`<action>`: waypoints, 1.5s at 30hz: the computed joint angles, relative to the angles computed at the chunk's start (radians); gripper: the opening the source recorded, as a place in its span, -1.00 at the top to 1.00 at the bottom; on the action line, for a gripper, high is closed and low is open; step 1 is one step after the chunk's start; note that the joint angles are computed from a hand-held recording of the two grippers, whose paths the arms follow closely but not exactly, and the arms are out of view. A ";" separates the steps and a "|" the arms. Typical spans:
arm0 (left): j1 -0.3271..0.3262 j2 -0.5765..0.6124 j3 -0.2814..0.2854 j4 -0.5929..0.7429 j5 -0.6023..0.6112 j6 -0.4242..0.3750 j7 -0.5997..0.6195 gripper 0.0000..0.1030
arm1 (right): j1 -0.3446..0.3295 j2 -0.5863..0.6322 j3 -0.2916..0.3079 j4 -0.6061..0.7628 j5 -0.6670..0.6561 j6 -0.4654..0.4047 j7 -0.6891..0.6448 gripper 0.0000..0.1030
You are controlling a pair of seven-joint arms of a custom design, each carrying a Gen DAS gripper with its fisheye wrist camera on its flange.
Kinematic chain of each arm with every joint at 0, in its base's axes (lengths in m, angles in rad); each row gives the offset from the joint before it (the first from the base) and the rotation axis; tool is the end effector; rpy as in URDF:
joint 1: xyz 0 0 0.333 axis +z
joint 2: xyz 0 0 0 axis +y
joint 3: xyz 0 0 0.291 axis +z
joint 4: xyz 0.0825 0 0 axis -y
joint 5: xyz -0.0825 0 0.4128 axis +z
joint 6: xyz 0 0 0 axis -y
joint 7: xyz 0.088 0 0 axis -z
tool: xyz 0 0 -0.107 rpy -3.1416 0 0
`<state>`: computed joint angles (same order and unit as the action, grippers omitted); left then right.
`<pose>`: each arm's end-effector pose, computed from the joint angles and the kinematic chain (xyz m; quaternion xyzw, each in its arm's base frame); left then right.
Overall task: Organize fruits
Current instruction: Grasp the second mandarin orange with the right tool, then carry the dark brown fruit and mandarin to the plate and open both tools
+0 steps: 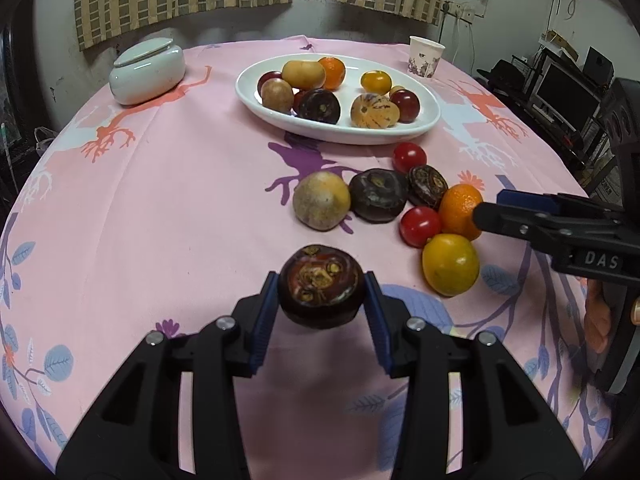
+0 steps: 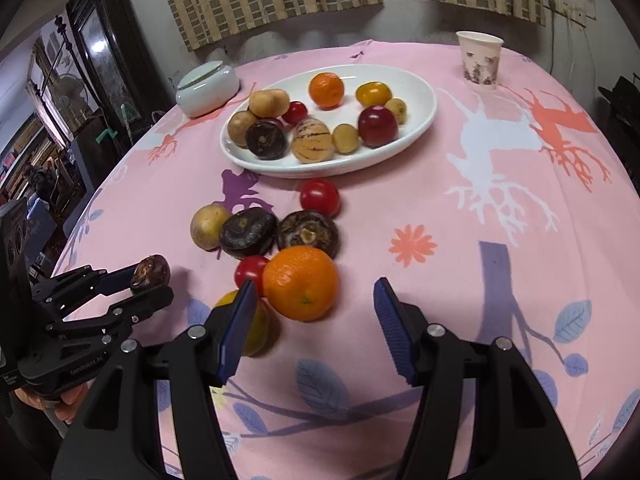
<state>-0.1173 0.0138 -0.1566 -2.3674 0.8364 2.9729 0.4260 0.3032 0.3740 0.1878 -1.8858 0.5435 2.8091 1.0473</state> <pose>0.5129 -0.1971 0.3254 -0.6969 0.6405 -0.2524 0.2008 0.6157 0.2915 0.3267 -0.8194 0.4781 -0.0573 0.3111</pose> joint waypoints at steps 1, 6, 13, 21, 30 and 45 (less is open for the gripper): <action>0.001 0.000 0.000 -0.003 -0.011 0.006 0.008 0.17 | 0.009 0.009 -0.007 0.011 -0.016 -0.009 0.011 -0.18; 0.003 -0.001 0.001 -0.004 -0.010 0.009 0.002 0.17 | 0.002 0.040 -0.002 0.043 -0.009 -0.031 0.023 -0.18; 0.002 -0.002 0.001 -0.005 -0.005 0.011 0.004 0.17 | -0.010 0.041 0.009 0.029 0.003 0.025 -0.021 -0.16; -0.001 0.003 0.001 -0.005 -0.037 0.011 0.039 0.17 | 0.062 0.069 -0.061 0.072 -0.157 -0.020 0.110 -0.16; -0.002 0.003 0.003 -0.005 -0.023 0.019 0.028 0.16 | -0.037 0.066 0.038 0.060 -0.003 -0.038 -0.030 0.15; 0.002 -0.060 -0.022 -0.014 0.058 -0.002 -0.037 0.17 | -0.070 -0.140 0.045 -0.124 0.250 0.052 -0.268 0.15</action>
<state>-0.1157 -0.0466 -0.1781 -2.3813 0.8939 2.9707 0.3885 0.2330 0.2344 0.2330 -2.0098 0.7935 2.8608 0.7792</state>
